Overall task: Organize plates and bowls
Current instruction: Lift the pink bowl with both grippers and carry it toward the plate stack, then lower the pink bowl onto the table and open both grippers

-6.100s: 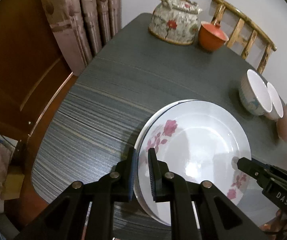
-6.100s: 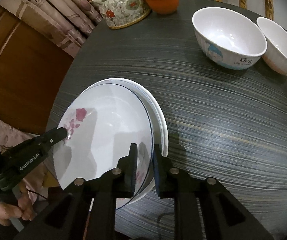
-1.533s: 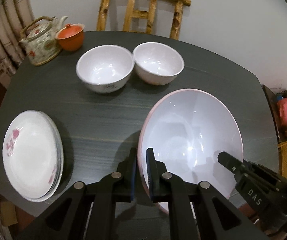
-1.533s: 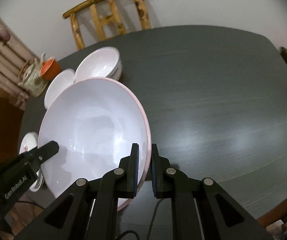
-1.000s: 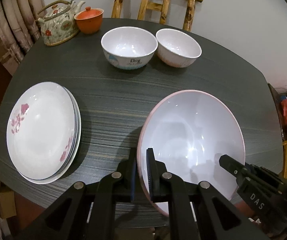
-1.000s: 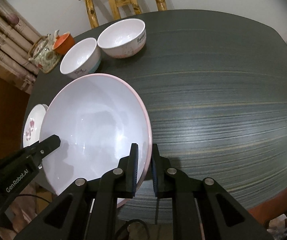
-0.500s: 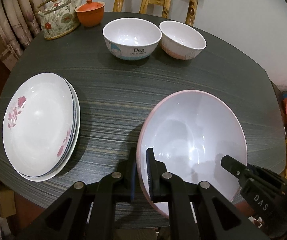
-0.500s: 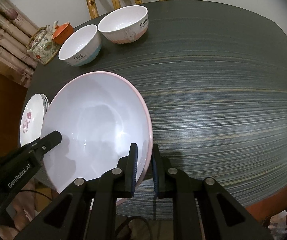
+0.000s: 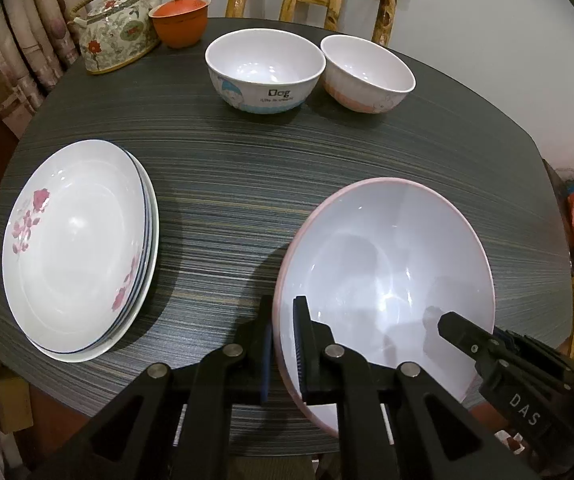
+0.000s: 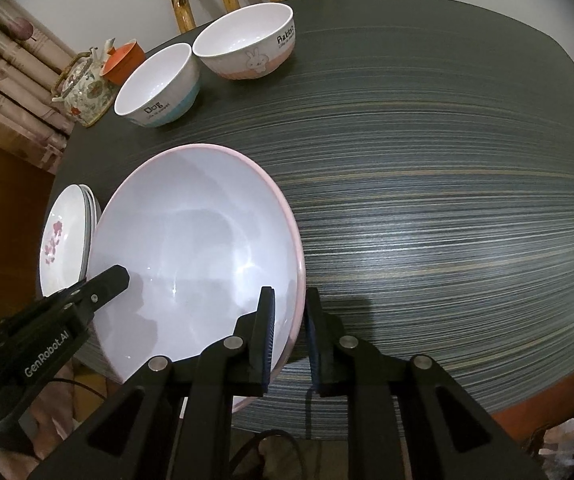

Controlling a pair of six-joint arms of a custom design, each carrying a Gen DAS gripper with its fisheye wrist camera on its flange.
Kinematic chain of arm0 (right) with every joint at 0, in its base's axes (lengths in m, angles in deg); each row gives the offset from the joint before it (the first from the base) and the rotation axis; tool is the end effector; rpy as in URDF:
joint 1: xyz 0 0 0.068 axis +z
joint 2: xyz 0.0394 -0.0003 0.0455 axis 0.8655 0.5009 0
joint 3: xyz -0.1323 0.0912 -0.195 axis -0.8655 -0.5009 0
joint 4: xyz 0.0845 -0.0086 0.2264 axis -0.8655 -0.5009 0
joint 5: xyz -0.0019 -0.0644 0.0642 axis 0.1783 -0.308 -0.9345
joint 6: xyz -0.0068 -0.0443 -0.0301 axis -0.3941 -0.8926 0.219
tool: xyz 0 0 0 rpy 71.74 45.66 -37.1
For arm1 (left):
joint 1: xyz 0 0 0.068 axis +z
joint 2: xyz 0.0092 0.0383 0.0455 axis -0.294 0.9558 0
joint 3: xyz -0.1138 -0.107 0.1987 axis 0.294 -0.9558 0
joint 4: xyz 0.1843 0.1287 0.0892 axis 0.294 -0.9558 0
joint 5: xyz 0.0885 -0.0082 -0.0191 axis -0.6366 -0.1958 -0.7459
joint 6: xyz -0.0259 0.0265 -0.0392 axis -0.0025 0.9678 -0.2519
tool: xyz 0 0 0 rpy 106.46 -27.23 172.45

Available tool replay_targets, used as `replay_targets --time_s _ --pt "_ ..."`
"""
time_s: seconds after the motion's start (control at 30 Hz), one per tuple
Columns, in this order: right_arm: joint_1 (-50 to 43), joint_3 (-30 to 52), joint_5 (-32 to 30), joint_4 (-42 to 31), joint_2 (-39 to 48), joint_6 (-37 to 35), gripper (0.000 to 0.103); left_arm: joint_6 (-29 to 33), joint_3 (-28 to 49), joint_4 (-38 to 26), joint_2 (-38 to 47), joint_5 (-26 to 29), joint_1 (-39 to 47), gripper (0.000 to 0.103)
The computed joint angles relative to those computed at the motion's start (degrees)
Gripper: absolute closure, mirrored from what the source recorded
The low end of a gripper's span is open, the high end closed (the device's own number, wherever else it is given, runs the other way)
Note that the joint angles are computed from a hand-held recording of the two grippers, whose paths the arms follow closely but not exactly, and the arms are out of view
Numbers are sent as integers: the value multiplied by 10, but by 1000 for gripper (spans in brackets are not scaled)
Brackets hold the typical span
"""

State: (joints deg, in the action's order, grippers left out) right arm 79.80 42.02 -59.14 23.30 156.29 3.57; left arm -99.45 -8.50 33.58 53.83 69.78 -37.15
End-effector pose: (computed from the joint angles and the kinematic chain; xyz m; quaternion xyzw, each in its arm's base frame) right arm 0.2784 0.1053 0.1091 0.0738 0.9804 0.1278 0.1307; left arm 0.2932 -0.1083 0.0926 -0.0035 0.9854 -0.0752 0.1526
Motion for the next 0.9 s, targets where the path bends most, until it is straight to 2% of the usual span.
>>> replay_targets --time_s 0.07,0.13,0.2,0.4,0.63,0.73,0.9 --pt "-1 0 -5 2 1 0 83 3 0 0 -1 7 5 93" --pt "-1 1 -9 3 2 -1 80 4 4 -4 -2 10 8 86" --pt "2 3 -5 3 -1 0 70 7 5 -5 -7 6 10 82" --pt "-8 8 -2 -3 -14 -4 62 8 13 -17 -18 1 22 77" --pt "-35 16 -9 -12 -35 -22 61 17 31 -36 -29 10 32 76" --pt "-49 28 -12 -22 -39 -35 61 21 46 -48 -33 32 39 76" --pt "-71 58 -18 -39 -34 -66 61 35 94 -75 -32 21 40 76"
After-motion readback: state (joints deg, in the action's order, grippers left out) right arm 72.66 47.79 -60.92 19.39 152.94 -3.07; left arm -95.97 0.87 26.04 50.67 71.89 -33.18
